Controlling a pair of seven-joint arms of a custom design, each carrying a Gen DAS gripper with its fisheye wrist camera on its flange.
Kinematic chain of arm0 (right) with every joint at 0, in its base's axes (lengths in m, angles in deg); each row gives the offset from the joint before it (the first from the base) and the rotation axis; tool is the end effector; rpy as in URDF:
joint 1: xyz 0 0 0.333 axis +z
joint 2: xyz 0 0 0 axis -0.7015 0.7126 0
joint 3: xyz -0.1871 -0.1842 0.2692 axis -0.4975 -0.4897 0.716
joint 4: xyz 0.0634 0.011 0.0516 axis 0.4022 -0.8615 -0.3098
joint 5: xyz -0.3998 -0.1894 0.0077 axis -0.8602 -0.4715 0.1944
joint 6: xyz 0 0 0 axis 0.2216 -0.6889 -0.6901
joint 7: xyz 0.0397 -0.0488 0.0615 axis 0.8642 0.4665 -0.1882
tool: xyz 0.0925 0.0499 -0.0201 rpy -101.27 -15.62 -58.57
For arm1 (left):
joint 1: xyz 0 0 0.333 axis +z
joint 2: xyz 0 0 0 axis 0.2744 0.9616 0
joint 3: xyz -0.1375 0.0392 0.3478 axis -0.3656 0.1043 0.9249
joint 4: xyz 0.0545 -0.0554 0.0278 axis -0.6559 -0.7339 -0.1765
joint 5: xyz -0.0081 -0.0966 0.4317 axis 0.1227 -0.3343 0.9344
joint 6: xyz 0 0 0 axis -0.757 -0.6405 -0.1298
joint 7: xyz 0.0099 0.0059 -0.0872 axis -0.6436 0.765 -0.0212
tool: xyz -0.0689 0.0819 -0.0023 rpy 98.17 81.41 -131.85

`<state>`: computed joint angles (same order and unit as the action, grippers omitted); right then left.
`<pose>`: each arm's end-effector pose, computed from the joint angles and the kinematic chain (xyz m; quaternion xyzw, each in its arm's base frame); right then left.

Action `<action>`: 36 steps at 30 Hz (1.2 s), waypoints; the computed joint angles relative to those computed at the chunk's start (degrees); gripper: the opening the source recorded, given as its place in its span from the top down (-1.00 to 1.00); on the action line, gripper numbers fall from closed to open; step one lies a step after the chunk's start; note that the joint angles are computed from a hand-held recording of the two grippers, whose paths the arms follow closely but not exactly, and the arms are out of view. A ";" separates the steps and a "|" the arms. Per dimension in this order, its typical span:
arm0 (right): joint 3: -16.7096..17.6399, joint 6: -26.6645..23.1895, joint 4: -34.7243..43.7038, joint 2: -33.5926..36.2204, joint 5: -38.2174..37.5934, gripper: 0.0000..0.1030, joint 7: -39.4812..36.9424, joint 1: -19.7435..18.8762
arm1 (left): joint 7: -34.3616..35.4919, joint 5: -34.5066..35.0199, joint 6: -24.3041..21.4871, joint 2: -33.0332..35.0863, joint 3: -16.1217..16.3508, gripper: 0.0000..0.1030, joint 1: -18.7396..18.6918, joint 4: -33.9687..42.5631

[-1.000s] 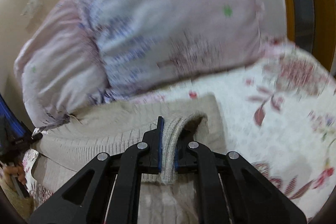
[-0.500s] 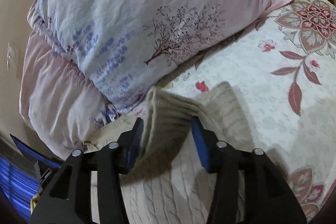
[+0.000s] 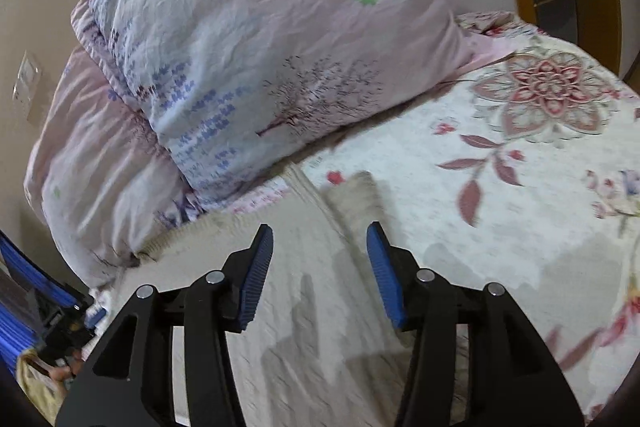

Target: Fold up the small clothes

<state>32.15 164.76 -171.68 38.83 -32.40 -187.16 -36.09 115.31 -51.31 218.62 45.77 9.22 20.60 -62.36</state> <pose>0.5226 0.1847 0.4476 -0.3544 0.8545 -0.1717 0.3387 0.7381 -0.1323 0.4131 0.6087 -0.6645 0.4305 0.0509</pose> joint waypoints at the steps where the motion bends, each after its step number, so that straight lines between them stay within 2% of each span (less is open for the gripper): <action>1: -0.07 -0.25 -0.59 -0.38 1.30 0.13 -1.66 0.33 | 0.75 0.51 0.90 -0.77 0.09 -0.08 -0.22 -1.10; 6: 0.57 -2.82 -2.38 -1.33 7.45 0.18 -8.72 1.30 | 1.90 3.20 3.71 -2.81 0.89 -0.05 -1.23 -4.59; 9: 0.67 -2.64 -3.14 -1.27 10.60 0.25 -12.15 1.71 | 0.95 5.20 4.67 -3.24 1.34 0.04 -1.74 -5.79; 11: 0.64 -3.19 -3.16 -0.70 14.38 0.53 -16.74 2.48 | -0.02 6.79 5.02 -3.27 1.53 0.17 -2.01 -6.33; 12: 0.85 -4.18 -2.99 -0.60 15.18 0.61 -18.02 2.72 | -0.25 7.23 5.00 -3.24 1.46 0.28 -1.95 -6.44; 14: 1.31 -5.31 -2.82 -0.60 14.50 0.73 -18.23 2.82 | -0.80 8.08 4.83 -3.16 1.36 0.46 -1.87 -6.57; 16: 1.49 -5.11 -3.10 -1.09 13.54 0.78 -16.92 2.69 | -1.44 9.19 4.70 -3.12 1.45 0.68 -1.90 -6.65; 18: 1.68 -4.92 -3.42 -1.64 12.90 0.82 -15.84 2.48 | -1.77 9.81 4.69 -3.24 1.38 0.82 -1.72 -6.84; 26: 3.44 -7.81 -3.97 -4.19 11.98 0.83 -13.95 2.54 | -0.53 8.92 2.45 -4.47 1.19 0.86 -0.36 -7.65; 31: 3.00 -12.09 -2.74 -2.59 16.06 0.83 -18.34 3.58 | -0.62 9.05 2.58 -4.11 2.10 0.86 -0.84 -7.62; 36: 2.44 -15.37 -0.81 -0.63 16.68 0.81 -20.36 4.86 | -0.99 11.20 5.31 -3.78 1.93 0.77 -1.76 -8.00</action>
